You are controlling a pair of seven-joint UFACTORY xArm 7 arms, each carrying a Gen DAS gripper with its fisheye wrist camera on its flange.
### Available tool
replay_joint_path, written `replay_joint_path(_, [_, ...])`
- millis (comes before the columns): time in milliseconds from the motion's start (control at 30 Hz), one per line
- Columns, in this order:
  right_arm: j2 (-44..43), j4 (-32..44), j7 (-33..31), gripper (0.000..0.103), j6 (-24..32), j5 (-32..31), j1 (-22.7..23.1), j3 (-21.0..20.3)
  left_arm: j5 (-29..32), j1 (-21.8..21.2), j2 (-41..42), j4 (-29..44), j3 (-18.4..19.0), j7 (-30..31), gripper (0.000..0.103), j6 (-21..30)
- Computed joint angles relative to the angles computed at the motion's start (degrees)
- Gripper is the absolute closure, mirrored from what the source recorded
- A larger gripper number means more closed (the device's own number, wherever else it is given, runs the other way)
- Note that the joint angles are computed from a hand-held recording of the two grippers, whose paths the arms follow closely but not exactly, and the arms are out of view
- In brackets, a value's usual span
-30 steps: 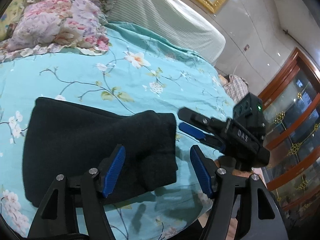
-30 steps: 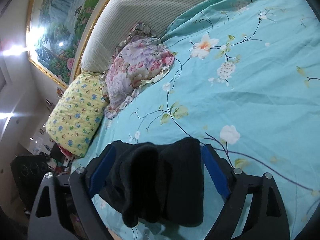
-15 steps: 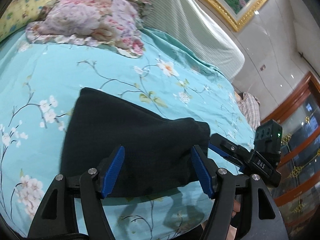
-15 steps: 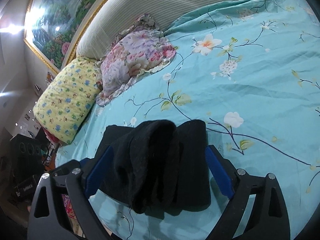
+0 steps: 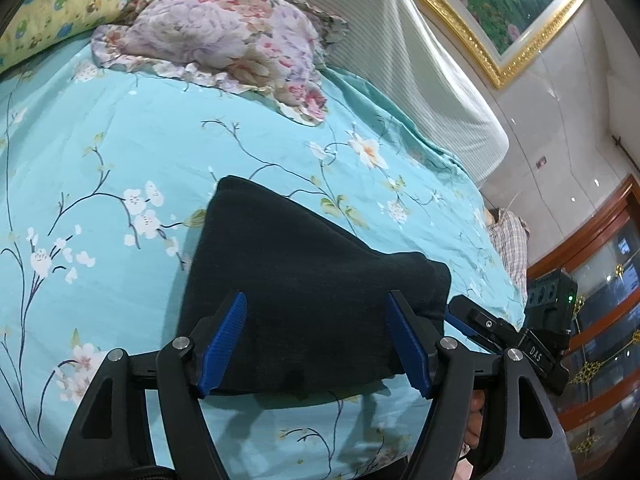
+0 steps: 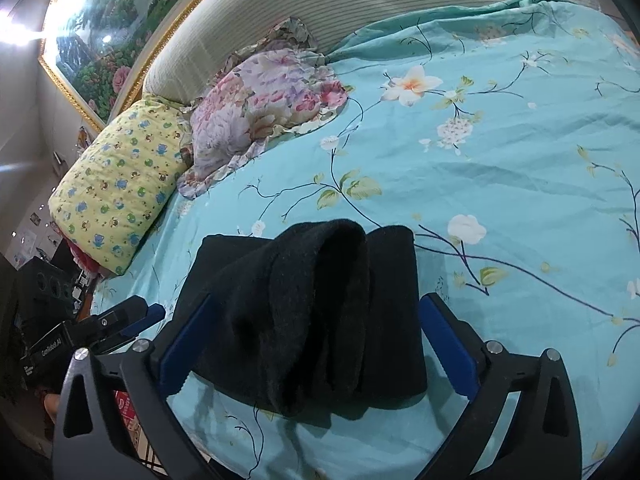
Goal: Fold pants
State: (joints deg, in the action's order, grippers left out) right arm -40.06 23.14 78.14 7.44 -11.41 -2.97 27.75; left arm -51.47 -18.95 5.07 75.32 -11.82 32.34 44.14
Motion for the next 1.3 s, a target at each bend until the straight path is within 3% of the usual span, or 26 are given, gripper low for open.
replay_joint_path(300, [0.89,0.95,2.69,0.002,1.36,-0.32,-0.78,1.55,0.88,1.11,1.00,0.30,0.53,-1.76,0.029,-0.44])
replay_joint_path(667, [3.79,1.49,4.44,0.002,2.32,-1.53,0.44,0.20,4.84,2.18,4.64,2.98,0.21,-6.05,0.027,-0.78])
replay_joint_path(1300, [10.63,-0.51,0.90,0.003,-6.02,0.80,1.78,-3.22,13.29,1.82,13.22,10.16,-2.29,-13.28,0.024,-0.04])
